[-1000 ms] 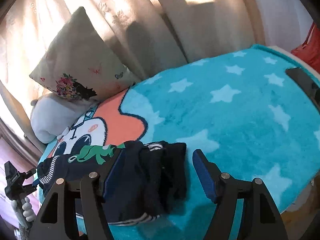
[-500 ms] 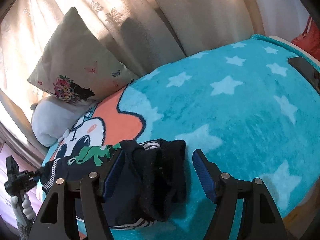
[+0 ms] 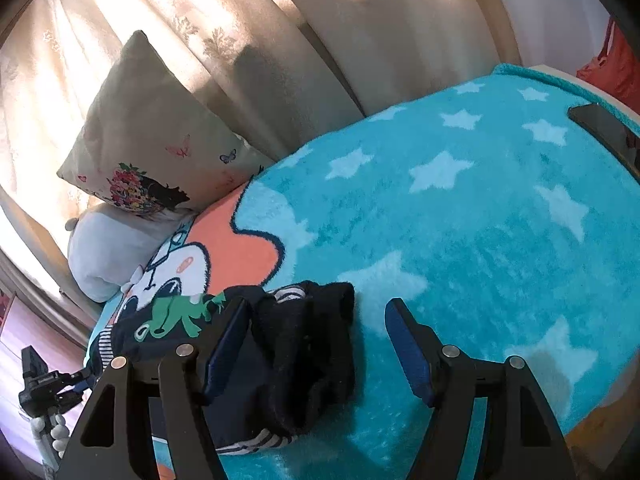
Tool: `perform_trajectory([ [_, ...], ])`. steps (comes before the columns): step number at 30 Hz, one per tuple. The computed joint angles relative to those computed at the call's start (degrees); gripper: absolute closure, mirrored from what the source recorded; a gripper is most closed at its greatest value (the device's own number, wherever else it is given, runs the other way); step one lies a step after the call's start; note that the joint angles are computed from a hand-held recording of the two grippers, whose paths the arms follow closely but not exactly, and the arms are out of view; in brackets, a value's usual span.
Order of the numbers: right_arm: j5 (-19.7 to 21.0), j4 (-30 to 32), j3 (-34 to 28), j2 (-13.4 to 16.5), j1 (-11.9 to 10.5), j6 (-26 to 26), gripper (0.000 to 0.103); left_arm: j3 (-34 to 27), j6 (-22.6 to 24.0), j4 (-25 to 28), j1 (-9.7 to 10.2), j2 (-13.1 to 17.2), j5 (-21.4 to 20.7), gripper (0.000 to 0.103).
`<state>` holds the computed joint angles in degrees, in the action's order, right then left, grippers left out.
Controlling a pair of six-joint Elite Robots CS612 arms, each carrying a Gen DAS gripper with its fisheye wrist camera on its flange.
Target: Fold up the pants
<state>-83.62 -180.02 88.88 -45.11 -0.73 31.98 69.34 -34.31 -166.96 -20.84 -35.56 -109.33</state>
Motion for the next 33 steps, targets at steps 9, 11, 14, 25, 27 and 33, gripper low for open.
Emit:
perform_trajectory([
  [9,4.54,-2.21,0.07,0.37,-0.66,0.62,0.022,-5.03,3.30,-2.85,0.51,2.80,-2.29,0.027],
  [11,5.04,-1.73,-0.13,0.52,-0.62,0.24,0.022,-8.08,4.62,0.86,0.32,4.48,-2.73,0.027],
  [14,5.63,-0.89,-0.48,0.70,-0.59,-0.73,0.019,-11.67,7.56,6.48,-0.06,6.40,-3.90,0.027],
  [25,5.47,6.94,-4.36,2.32,0.84,-9.64,0.043,-11.24,17.04,11.33,-2.37,5.41,-1.34,0.076],
  [27,5.27,10.25,-5.35,2.32,1.49,-13.59,0.073,-10.52,15.83,9.55,-2.42,5.24,-1.49,0.077],
  [33,3.39,8.94,-5.71,1.57,2.04,-16.17,0.085,-9.51,12.66,5.10,-2.44,4.44,0.90,0.078],
])
